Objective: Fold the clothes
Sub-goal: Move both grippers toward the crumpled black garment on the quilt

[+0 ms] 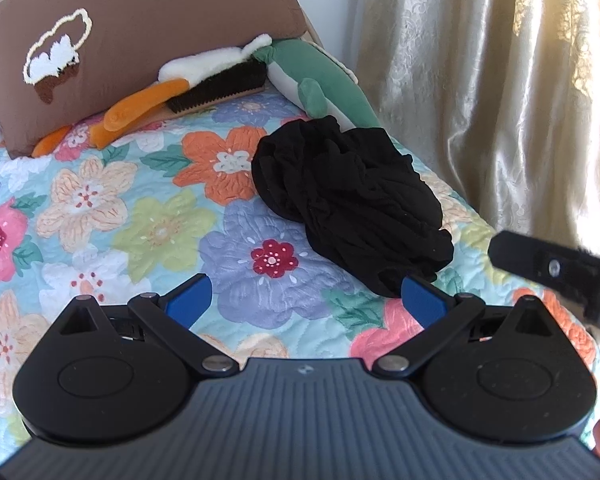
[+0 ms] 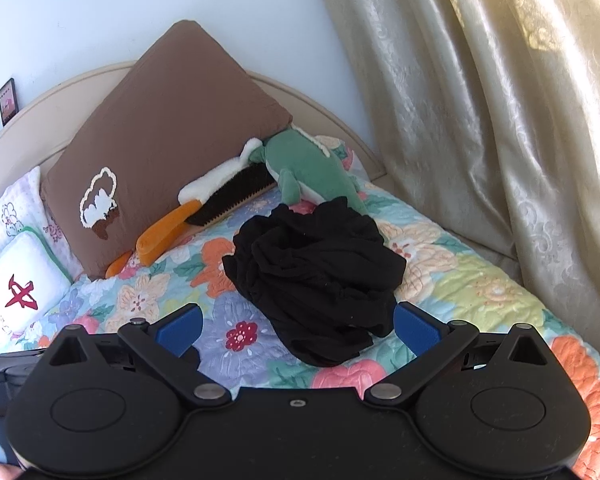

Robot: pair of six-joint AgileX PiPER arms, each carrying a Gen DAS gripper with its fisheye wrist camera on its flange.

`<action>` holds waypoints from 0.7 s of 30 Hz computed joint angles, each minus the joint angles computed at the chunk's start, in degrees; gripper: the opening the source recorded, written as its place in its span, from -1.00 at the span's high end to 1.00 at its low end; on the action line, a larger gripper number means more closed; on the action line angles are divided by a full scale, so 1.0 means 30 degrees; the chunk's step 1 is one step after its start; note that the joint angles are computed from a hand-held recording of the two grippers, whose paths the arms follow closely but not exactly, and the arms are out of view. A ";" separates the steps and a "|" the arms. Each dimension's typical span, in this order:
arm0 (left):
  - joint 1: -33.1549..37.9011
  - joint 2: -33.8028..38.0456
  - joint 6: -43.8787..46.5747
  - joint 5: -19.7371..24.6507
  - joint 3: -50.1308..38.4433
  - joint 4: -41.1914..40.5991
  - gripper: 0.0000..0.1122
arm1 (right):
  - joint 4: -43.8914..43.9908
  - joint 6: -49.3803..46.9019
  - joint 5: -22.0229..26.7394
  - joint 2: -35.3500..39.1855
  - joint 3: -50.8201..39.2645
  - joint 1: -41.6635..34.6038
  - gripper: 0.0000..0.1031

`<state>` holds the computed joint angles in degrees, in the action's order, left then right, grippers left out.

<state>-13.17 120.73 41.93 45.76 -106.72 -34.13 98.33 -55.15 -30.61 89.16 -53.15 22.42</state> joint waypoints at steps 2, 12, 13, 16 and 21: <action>-0.0059 0.0116 -0.0073 -0.0001 -0.0130 -0.0022 -0.84 | -0.0434 0.0256 0.0114 -0.0057 0.0112 0.0033 -1.00; -0.0419 0.1536 -0.0772 -0.0171 -0.1518 -0.0606 -0.84 | -0.7433 0.8183 0.1393 0.0993 0.0572 -0.1989 -1.00; -0.0427 0.1791 -0.0787 -0.0186 -0.1751 -0.0830 -0.84 | -0.8426 0.9236 0.1503 0.1244 0.0495 -0.2288 -1.00; -0.0512 0.2594 -0.1105 -0.0597 -0.2245 -0.1100 -0.84 | -1.1329 1.2523 0.1752 0.2113 0.0257 -0.2980 -1.00; -0.0736 0.3467 -0.1695 -0.0524 -0.3134 -0.0869 -0.84 | -1.2273 1.2930 0.2606 0.3222 -0.0383 -0.3542 -1.00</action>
<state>-15.38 131.13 36.84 44.18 -116.12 -36.74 61.51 -16.36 -22.79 98.82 -54.30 11.79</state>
